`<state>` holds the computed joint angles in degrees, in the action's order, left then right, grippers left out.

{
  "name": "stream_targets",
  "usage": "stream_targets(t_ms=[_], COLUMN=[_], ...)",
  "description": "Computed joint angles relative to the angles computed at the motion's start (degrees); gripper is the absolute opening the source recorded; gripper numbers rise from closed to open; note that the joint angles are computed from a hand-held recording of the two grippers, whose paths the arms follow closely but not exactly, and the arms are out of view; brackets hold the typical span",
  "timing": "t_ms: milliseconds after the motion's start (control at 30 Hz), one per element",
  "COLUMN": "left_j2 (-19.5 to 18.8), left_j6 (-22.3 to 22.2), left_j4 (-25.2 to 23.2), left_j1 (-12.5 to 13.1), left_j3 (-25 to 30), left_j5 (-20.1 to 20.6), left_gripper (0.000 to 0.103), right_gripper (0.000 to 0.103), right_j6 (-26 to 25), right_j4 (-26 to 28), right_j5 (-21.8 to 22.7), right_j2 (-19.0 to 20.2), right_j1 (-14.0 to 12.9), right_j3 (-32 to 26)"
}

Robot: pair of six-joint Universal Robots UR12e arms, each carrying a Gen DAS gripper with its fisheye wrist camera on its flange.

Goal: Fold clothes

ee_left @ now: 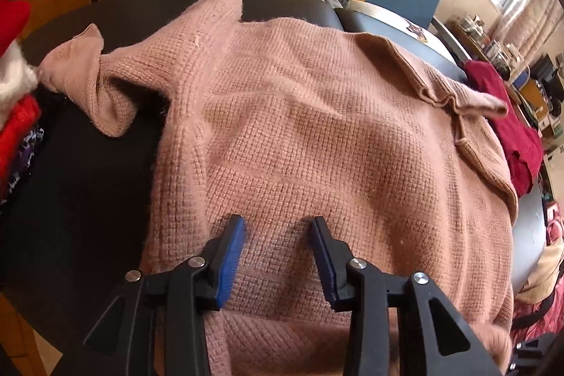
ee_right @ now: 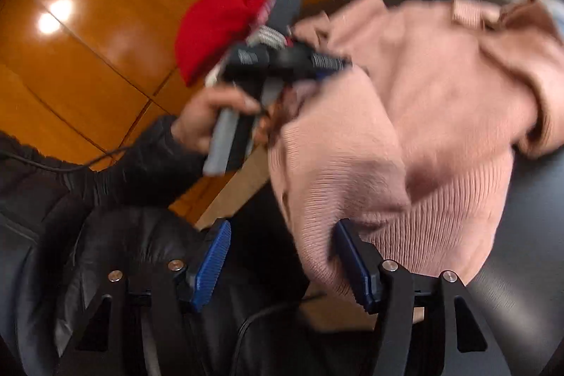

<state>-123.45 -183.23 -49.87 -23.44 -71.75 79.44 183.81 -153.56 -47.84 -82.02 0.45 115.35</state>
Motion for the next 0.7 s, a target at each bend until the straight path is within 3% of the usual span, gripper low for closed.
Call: stream_targets(t_ms=[67, 133, 233, 333, 400, 433, 500, 533, 600, 700], left_j2=[-0.07, -0.4, -0.5, -1.56, -2.44, -3.17, -4.7, -5.36, -7.41, -8.42], left_j6=[1.24, 3.18, 4.29, 10.06, 14.27, 16.97, 22.26, 23.57, 24.33, 20.28], left_j4=[-1.44, -3.57, -1.18, 0.26, 0.25, -0.49, -2.01, -2.2, -4.18, -4.68], left_j1=[-0.02, -0.25, -0.53, -1.79, -2.6, -3.23, -4.46, -5.01, -5.85, -5.22], left_j3=[0.66, 2.0, 2.65, 5.15, 6.78, 7.95, 10.43, 11.13, 13.9, 14.71], left_j5=[0.13, 0.98, 0.77, -0.18, -1.23, -0.85, 0.07, 1.79, 5.12, 4.13], left_gripper=[0.039, 0.039, 0.039, 0.039, 0.039, 0.039, 0.039, 0.039, 0.042, 0.047], right_gripper=[0.063, 0.065, 0.079, 0.079, 0.078, 0.074, 0.051, 0.028, 0.022, 0.014], right_j6=[3.0, 9.65, 20.2, 23.18, 21.16, 19.83, 13.74, 11.07, 9.23, 8.49], right_j4=[-1.88, -9.15, -19.59, -18.07, -15.05, -13.27, -5.99, -2.51, -0.97, -0.33], right_j5=[-0.18, -2.04, -10.85, -21.0, -22.69, -23.59, -28.79, -31.72, -33.71, -36.55], right_j2=[-0.77, -2.0, -3.42, -3.04, -1.15, -0.2, 1.72, 2.67, 2.77, 1.38], right_j1=[-0.65, -2.06, -3.6, -3.0, -2.05, -1.53, 0.9, 2.2, 3.23, 4.08], right_j3=[1.38, 3.58, 6.33, 5.59, 3.6, 2.46, -1.17, -2.94, -3.65, -3.2])
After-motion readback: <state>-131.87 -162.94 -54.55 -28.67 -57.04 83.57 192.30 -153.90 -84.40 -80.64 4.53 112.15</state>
